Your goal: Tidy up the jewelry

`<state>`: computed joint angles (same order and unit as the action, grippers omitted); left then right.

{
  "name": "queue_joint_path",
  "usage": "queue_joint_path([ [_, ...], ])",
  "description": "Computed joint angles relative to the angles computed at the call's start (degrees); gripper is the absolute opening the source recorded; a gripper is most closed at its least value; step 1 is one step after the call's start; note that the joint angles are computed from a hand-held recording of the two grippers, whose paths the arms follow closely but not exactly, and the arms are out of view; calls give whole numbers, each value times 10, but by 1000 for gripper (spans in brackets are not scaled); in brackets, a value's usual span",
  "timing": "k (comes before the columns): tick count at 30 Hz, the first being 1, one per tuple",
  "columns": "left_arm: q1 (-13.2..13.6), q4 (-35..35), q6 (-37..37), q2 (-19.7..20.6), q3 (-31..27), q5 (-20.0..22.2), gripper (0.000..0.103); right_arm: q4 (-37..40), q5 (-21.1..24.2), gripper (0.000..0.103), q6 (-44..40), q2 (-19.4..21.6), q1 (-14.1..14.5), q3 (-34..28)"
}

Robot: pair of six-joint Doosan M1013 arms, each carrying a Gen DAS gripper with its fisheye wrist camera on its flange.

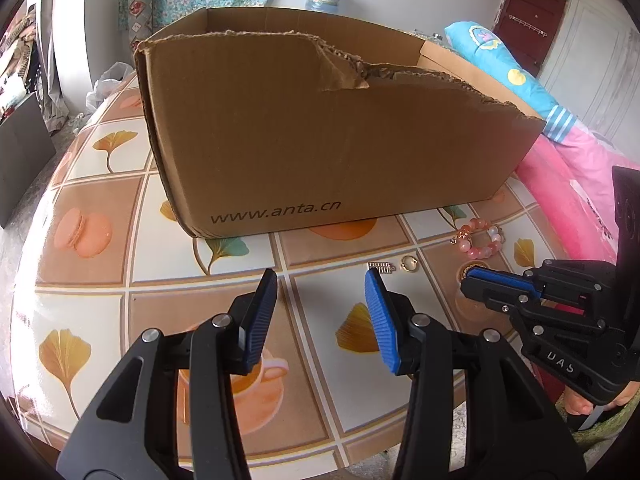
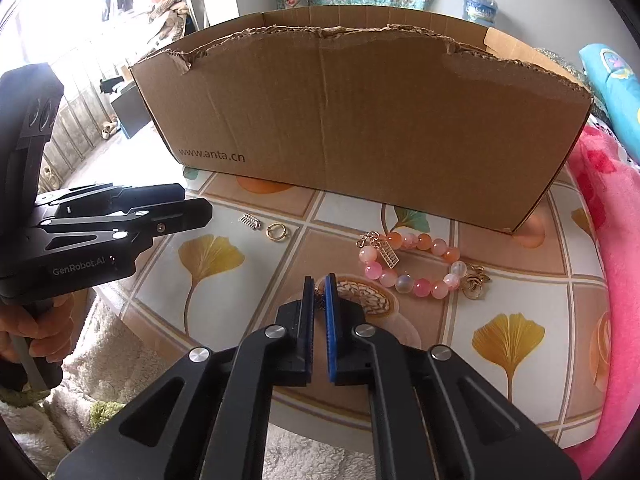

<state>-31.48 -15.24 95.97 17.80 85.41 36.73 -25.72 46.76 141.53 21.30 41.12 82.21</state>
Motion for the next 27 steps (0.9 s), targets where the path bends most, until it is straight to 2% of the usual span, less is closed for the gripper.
queue_joint_path([
  [5, 0, 4, 0, -2, 3, -3, 43, 35, -40, 2, 12, -15, -15, 17],
  [15, -3, -27, 44, -4, 5, -17, 43, 26, -90, 2, 44, -39, -26, 36],
  [19, -5, -21, 42, -1, 1, -11, 43, 70, -84, 4, -6, -39, -27, 40],
  [20, -6, -19, 40, 0, -1, -9, 43, 75, -74, 8, -16, -36, -25, 36],
  [21, -6, -18, 39, 1, -1, -8, 43, 73, -65, 16, -23, -33, -23, 32],
  [23, -5, -17, 37, 2, -2, -6, 43, 64, -55, 22, -27, -29, -19, 28],
  [27, -7, -9, 32, 4, -5, -2, 43, 52, -30, 22, -43, -17, -15, 15],
])
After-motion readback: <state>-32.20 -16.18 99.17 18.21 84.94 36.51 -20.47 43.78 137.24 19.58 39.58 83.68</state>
